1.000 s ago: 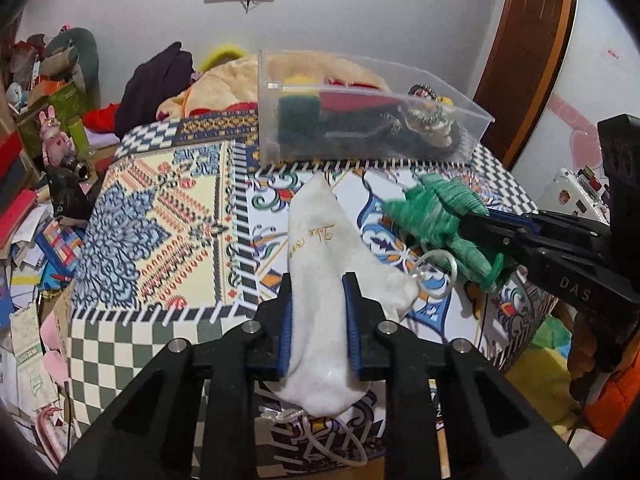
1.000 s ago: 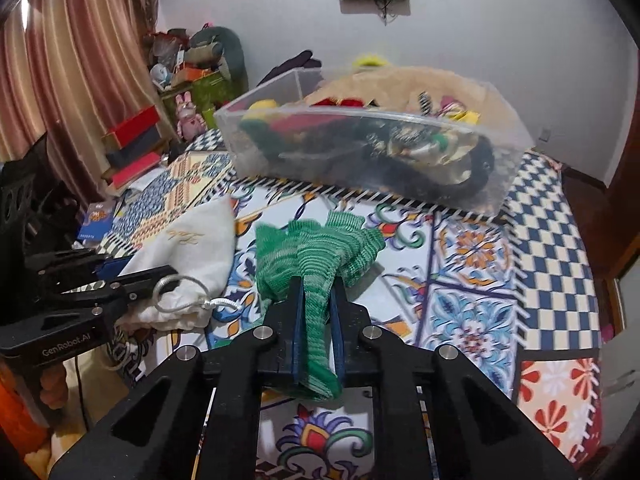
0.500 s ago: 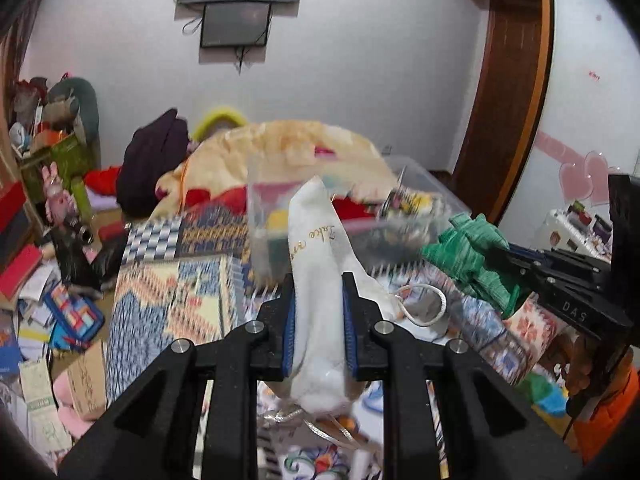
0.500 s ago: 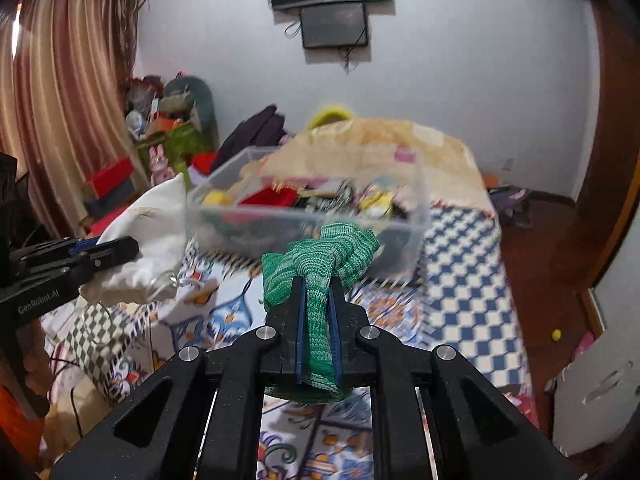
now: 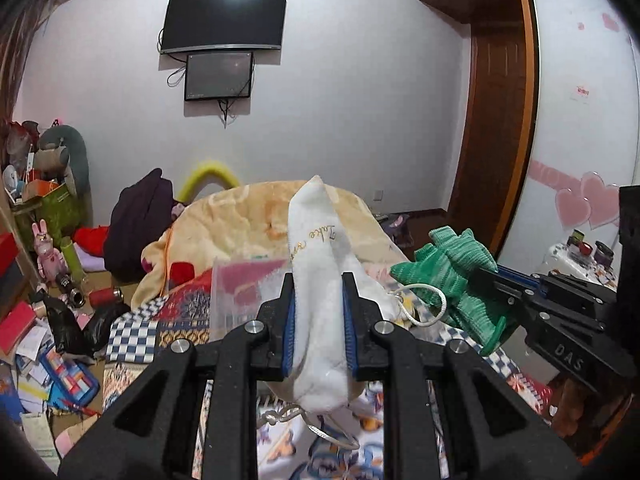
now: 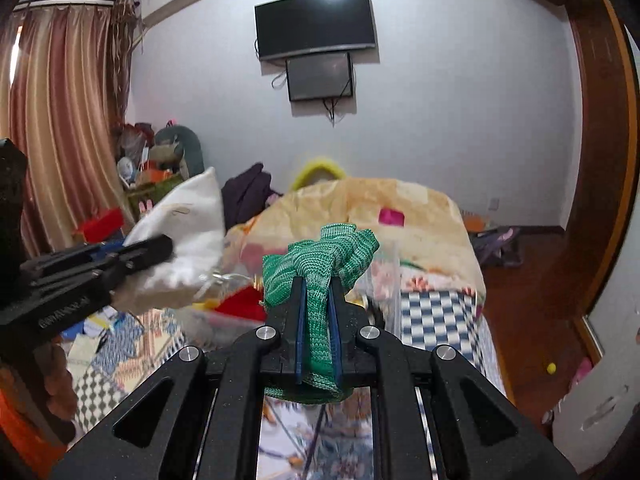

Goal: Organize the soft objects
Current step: 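Lower the white bag into the box with the left tool while the right tool lowers the glove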

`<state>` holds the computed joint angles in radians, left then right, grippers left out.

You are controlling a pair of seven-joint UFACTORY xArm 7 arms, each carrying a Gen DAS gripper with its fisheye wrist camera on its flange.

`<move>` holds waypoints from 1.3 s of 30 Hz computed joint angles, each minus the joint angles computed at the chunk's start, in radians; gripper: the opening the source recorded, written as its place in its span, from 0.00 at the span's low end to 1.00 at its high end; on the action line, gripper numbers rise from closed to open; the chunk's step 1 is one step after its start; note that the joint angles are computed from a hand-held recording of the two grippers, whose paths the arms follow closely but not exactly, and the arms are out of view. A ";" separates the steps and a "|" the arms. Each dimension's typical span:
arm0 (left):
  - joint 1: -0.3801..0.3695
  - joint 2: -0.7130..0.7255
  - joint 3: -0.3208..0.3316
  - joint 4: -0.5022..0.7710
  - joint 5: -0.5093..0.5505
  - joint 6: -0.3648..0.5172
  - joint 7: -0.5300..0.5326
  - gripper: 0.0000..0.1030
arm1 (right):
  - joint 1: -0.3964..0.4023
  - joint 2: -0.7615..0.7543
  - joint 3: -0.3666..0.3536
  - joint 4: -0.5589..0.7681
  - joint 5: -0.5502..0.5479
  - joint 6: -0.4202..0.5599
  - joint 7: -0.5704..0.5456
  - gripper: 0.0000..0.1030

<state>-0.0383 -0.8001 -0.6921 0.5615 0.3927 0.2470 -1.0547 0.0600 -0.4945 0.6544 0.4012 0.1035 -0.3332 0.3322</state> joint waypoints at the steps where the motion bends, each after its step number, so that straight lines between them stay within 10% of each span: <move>1: 0.025 0.020 -0.007 0.015 0.007 -0.014 -0.002 0.19 | -0.033 0.008 0.028 0.015 0.004 -0.005 -0.006 0.09; 17: 0.221 0.267 -0.089 0.118 0.092 -0.059 -0.070 0.19 | -0.244 0.197 0.237 0.169 0.105 0.021 -0.148 0.09; 28: 0.217 0.438 -0.091 0.169 0.256 -0.008 -0.155 0.20 | -0.499 0.240 0.450 0.217 0.020 0.121 -0.066 0.09; 33: 0.149 0.470 -0.033 0.176 0.295 0.028 -0.182 0.33 | -0.451 0.262 0.385 0.220 -0.047 0.172 -0.028 0.12; 39: 0.033 0.447 0.068 0.164 0.324 0.056 -0.197 0.51 | -0.290 0.255 0.213 0.198 -0.108 0.190 0.010 0.36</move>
<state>-0.0052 -0.3534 -0.6240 0.7258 0.7164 0.3030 -1.2514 -0.2303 -0.2396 0.8672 0.5992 -0.0046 -0.1436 0.3422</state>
